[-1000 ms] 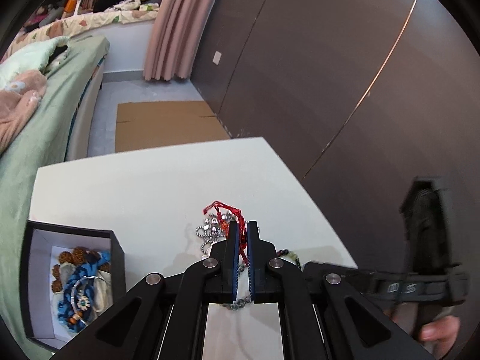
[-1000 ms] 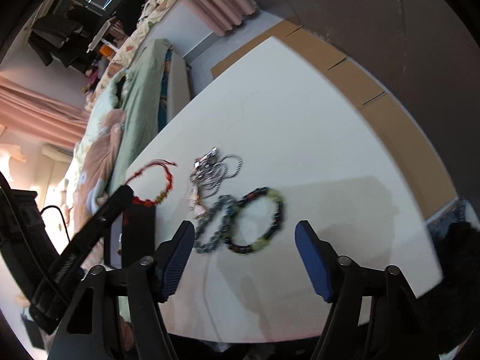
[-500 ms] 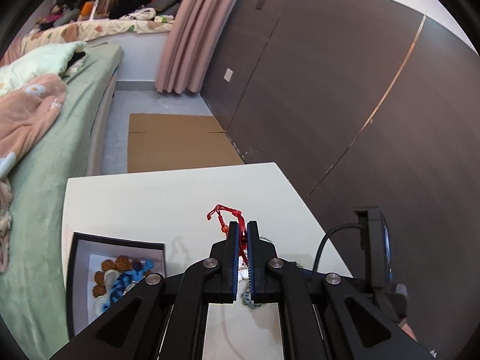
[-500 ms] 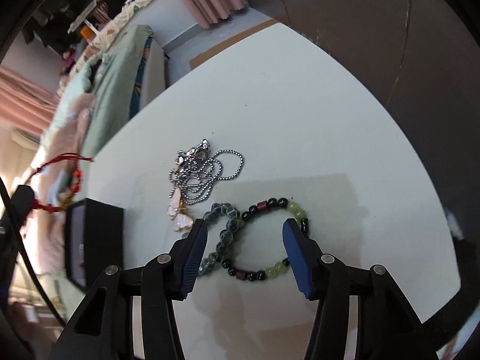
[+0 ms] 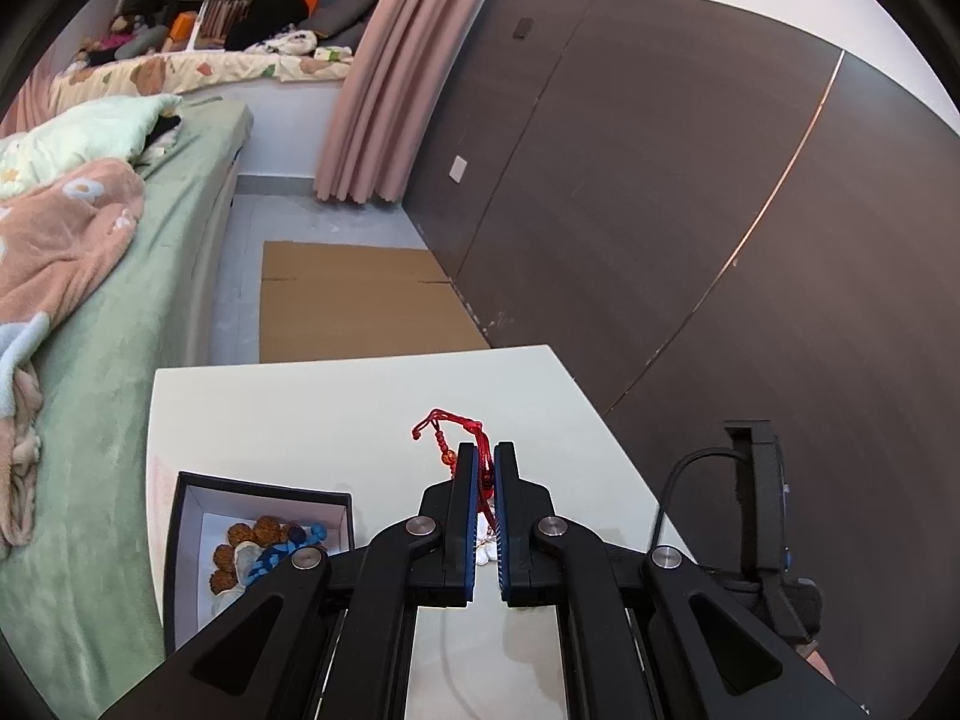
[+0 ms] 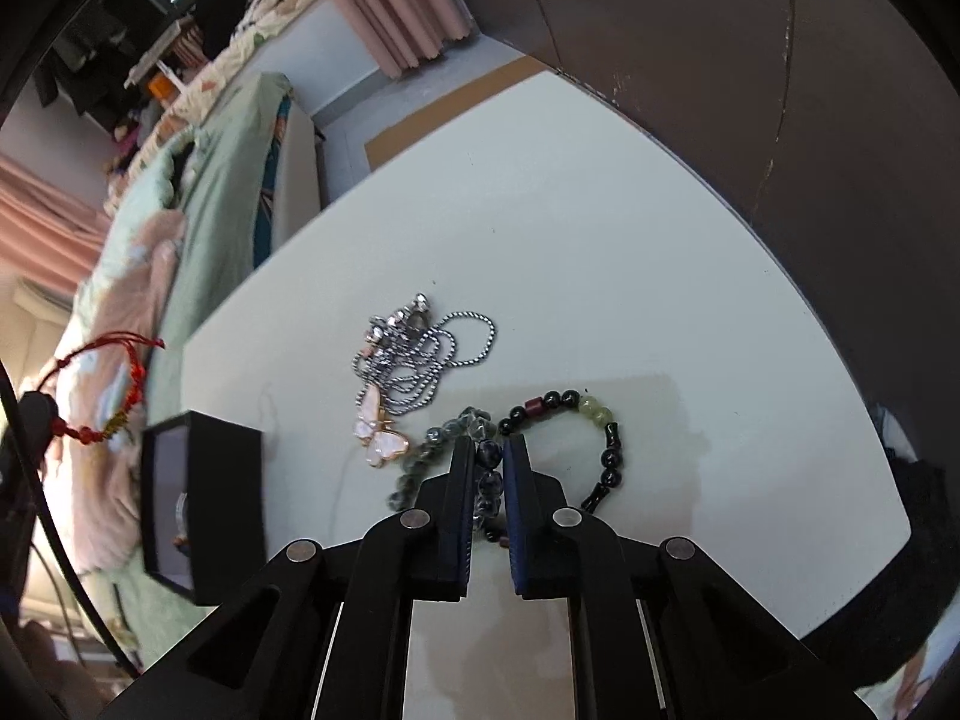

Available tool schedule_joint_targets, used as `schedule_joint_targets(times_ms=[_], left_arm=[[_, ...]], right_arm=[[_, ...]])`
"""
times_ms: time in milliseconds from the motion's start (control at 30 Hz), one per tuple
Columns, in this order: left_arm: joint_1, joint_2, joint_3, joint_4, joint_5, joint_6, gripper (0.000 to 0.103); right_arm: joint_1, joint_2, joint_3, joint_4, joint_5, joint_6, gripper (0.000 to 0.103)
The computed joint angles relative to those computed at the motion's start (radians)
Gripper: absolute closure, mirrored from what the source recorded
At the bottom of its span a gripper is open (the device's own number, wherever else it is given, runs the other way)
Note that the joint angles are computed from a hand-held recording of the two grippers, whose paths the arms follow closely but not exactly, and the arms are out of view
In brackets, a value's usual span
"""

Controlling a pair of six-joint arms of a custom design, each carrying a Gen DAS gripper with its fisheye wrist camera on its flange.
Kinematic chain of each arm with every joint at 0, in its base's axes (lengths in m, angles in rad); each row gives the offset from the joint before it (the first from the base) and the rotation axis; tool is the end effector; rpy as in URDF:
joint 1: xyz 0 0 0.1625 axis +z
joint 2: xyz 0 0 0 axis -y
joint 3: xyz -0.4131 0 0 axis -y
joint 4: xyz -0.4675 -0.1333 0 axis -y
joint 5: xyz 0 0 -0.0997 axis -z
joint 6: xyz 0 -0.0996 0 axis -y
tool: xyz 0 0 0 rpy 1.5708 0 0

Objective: Organize jewelry

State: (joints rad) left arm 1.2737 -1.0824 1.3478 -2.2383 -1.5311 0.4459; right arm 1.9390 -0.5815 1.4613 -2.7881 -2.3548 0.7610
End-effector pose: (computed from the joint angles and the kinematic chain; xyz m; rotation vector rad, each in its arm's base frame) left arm -0.0958 -0.7819 0.3521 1.0822 2.8113 -0.6078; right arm 0.3325 -0.6869 -0.0044 -0.6605 -2.4173 0.9127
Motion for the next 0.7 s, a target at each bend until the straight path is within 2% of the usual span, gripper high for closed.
schedule_joint_targets(times_ms=[100, 333, 467, 700], left_arm=[[0.003, -0.006, -0.001, -0.001, -0.007, 0.003, 0.098], [0.013, -0.021, -0.008, -0.002, -0.018, 0.02, 0.098], [0.023, -0.021, -0.023, 0.002, -0.003, 0.034, 0.098], [0.047, -0.019, -0.059, 0.027, 0.029, 0.041, 0.098]], right_arm=[[0.004, -0.016, 0.034, -0.082, 0.028, -0.009, 0.092], [0.032, 0.005, 0.009, -0.163, 0.013, -0.041, 0.092], [0.047, 0.023, -0.013, -0.201, 0.017, -0.093, 0.092], [0.065, 0.051, -0.048, -0.302, 0.07, -0.204, 0.092]])
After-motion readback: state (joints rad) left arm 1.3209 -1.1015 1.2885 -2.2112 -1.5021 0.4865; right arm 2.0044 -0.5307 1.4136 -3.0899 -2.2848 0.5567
